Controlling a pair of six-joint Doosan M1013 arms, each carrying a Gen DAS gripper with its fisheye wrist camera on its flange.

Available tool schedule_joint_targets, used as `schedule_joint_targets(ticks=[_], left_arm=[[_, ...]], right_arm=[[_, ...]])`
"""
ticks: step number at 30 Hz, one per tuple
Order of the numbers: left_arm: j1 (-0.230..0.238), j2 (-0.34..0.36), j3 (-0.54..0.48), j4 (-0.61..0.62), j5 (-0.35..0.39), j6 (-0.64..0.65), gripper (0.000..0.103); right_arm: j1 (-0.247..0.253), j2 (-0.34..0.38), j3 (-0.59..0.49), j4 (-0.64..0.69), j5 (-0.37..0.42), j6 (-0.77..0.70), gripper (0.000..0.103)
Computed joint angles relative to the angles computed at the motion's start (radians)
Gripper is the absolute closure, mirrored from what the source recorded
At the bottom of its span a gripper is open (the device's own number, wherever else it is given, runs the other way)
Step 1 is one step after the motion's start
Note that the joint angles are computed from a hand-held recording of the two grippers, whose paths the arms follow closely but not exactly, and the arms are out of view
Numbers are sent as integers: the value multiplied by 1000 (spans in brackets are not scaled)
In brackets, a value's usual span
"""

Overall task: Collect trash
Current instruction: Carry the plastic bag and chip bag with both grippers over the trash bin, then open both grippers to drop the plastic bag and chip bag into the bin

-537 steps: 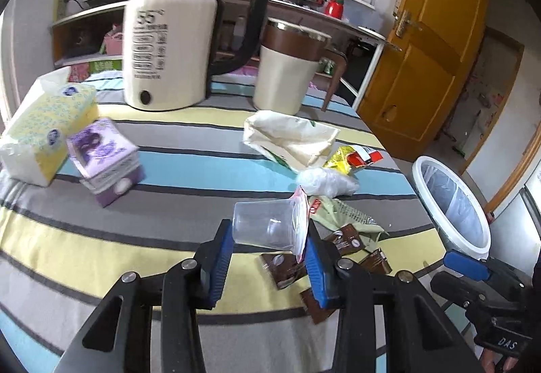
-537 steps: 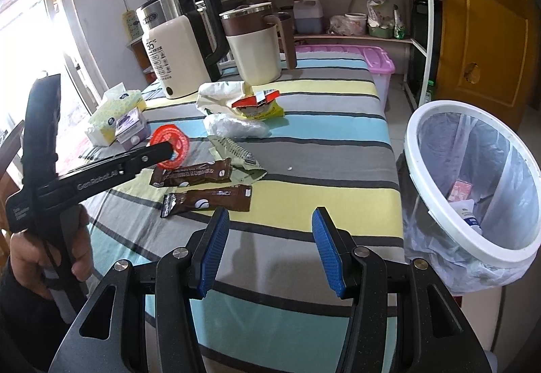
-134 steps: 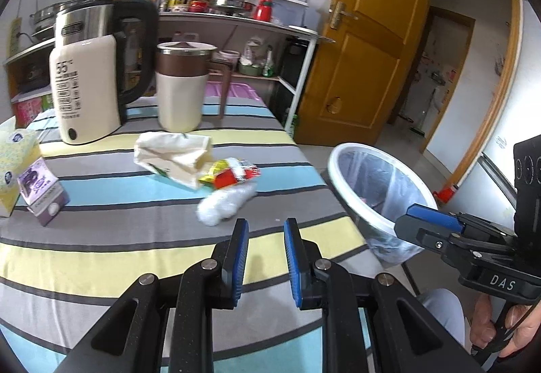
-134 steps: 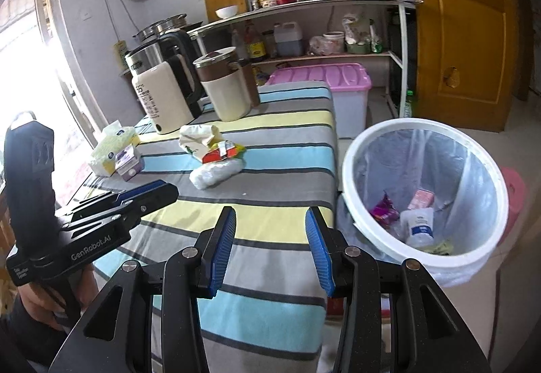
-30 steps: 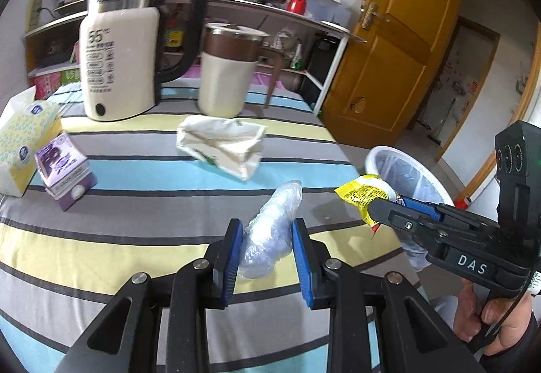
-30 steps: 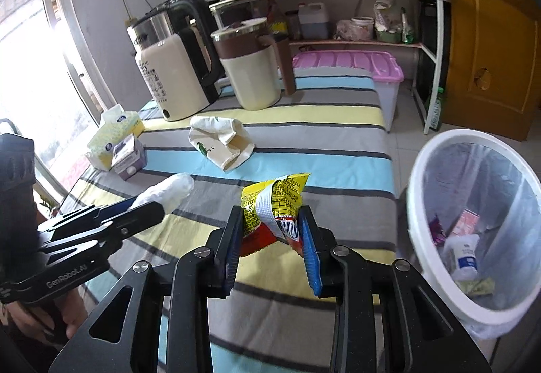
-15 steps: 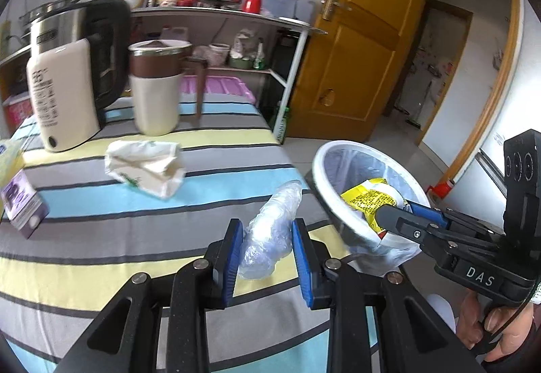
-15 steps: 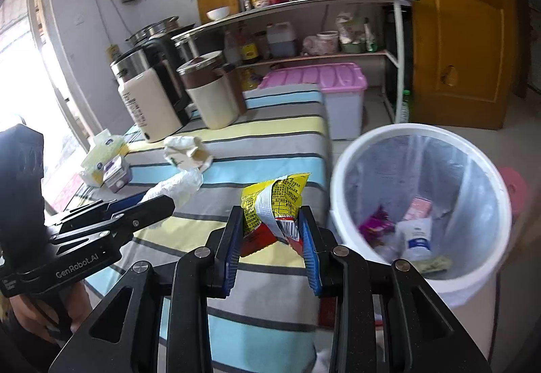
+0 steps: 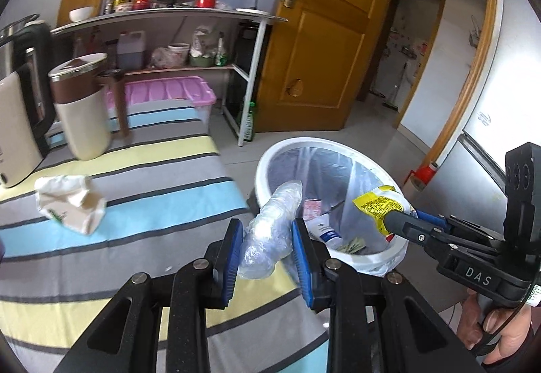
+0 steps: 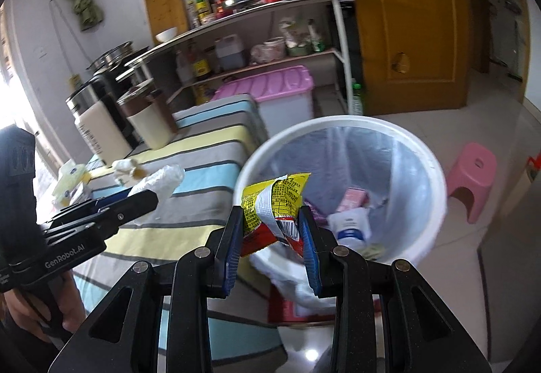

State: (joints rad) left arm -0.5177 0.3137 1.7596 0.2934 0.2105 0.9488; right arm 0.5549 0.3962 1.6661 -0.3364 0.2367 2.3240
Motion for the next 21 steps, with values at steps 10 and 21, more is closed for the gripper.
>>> schedule_joint_targets(ticks=[10,21], left_arm=[[-14,73,-83,-229,38,255,73],[-14,132,-152,-403,82,442,73]], right_arm=[[-32,10,7,-13,27,48,69],[-50,31,-6,28,68,21,68]])
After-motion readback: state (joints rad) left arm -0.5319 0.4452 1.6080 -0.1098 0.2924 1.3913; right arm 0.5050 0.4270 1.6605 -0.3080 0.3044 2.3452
